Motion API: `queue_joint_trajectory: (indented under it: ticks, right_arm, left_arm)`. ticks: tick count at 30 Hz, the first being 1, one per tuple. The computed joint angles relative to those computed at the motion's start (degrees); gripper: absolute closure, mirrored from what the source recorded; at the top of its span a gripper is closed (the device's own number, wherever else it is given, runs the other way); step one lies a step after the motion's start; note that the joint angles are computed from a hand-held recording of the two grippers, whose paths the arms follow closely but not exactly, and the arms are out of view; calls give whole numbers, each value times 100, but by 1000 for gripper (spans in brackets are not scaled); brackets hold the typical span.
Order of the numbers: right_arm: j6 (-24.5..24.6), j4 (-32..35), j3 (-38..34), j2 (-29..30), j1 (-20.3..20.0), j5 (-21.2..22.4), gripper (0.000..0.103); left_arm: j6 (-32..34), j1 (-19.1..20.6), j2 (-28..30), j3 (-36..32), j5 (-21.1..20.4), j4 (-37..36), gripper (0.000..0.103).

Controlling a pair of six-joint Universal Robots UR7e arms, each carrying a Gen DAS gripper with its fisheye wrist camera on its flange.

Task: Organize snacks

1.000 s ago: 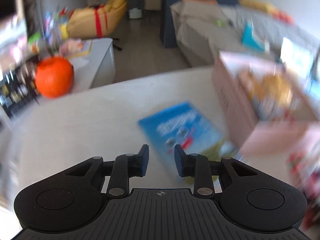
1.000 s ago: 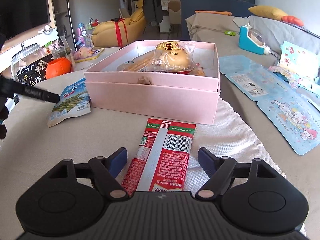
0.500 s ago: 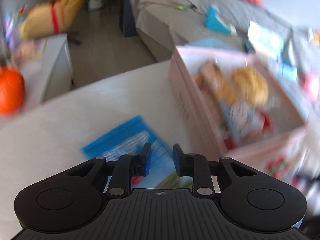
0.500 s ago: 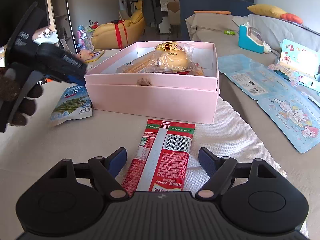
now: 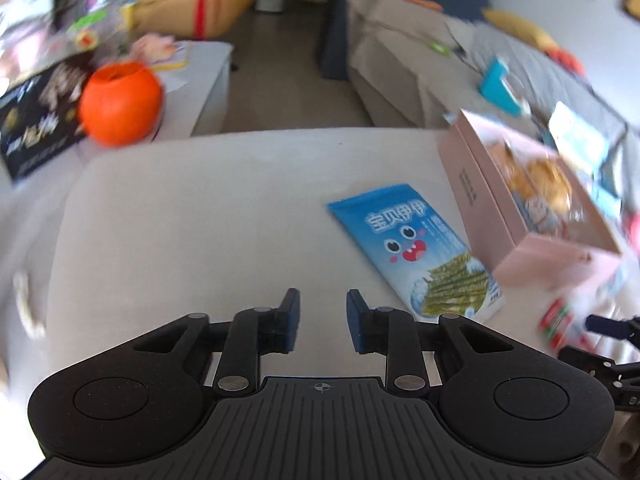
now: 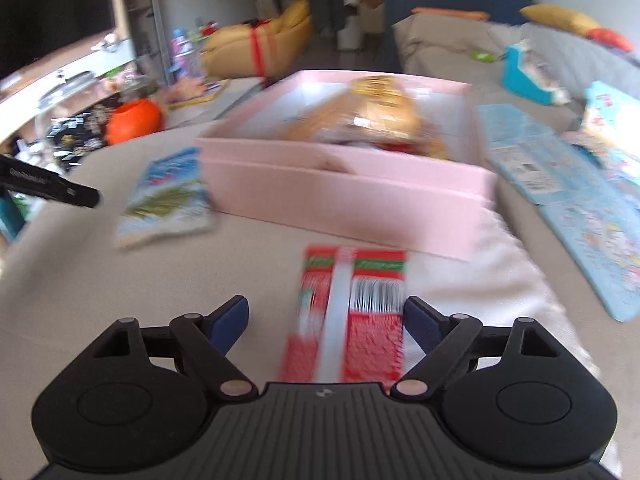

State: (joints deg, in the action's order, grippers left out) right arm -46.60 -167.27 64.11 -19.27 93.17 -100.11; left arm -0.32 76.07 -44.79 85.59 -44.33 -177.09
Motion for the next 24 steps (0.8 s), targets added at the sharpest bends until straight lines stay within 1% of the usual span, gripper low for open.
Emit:
queue_joint_trajectory:
  ticks: [2, 3, 4, 5, 6, 8, 11, 13, 14, 15, 17, 19, 21, 22, 24]
  right_arm:
    - [218, 554, -198, -11, 76, 416, 18]
    - [290, 800, -338, 29, 127, 604, 18]
    - [320, 1017, -512, 113, 188, 716, 18]
    - [322, 1203, -715, 233, 257, 731, 18]
    - [316, 1364, -973, 410, 343, 633, 18]
    - [319, 1508, -1444, 781, 503, 307, 17]
    - [214, 1763, -2113, 1302, 667, -104, 17]
    - [353, 2228, -2619, 1600, 717, -216, 17]
    - [458, 2383, -2818, 1730, 729, -243, 15]
    - [486, 2297, -2897, 1814, 751, -263, 16]
    - [547, 2042, -2774, 1824, 800, -306, 18]
    - [686, 2211, -2489, 1640, 805, -121, 19]
    - [841, 2348, -2024, 1355, 805, 102, 18]
    - [855, 2590, -1846, 1217, 792, 291, 18]
    - [830, 3273, -1712, 1033, 758, 649, 18]
  left_arm:
    - [-100, 54, -86, 194, -321, -281, 73]
    - [-100, 68, -105, 273, -401, -437, 73]
    - [-70, 70, -117, 339, -413, -574, 73]
    - [-19, 62, -84, 314, -390, -658, 73]
    - [62, 53, -113, 395, -370, -807, 73]
    - [215, 31, -209, 627, -347, -1163, 73]
    - [284, 37, -340, 918, -386, -1601, 73]
    - [253, 47, -446, 1124, -341, -1814, 73]
    - [227, 52, -478, 1195, -301, -1883, 73]
    - [190, 53, -517, 1278, -267, -1950, 73]
    - [103, 62, -578, 1396, -255, -2062, 73]
    - [22, 84, -615, 1442, -310, -2078, 73]
    - [-37, 99, -596, 1387, -326, -2008, 73]
    - [-56, 81, -563, 1337, -273, -1981, 73]
    - [-46, 24, -521, 1291, -206, -1978, 73]
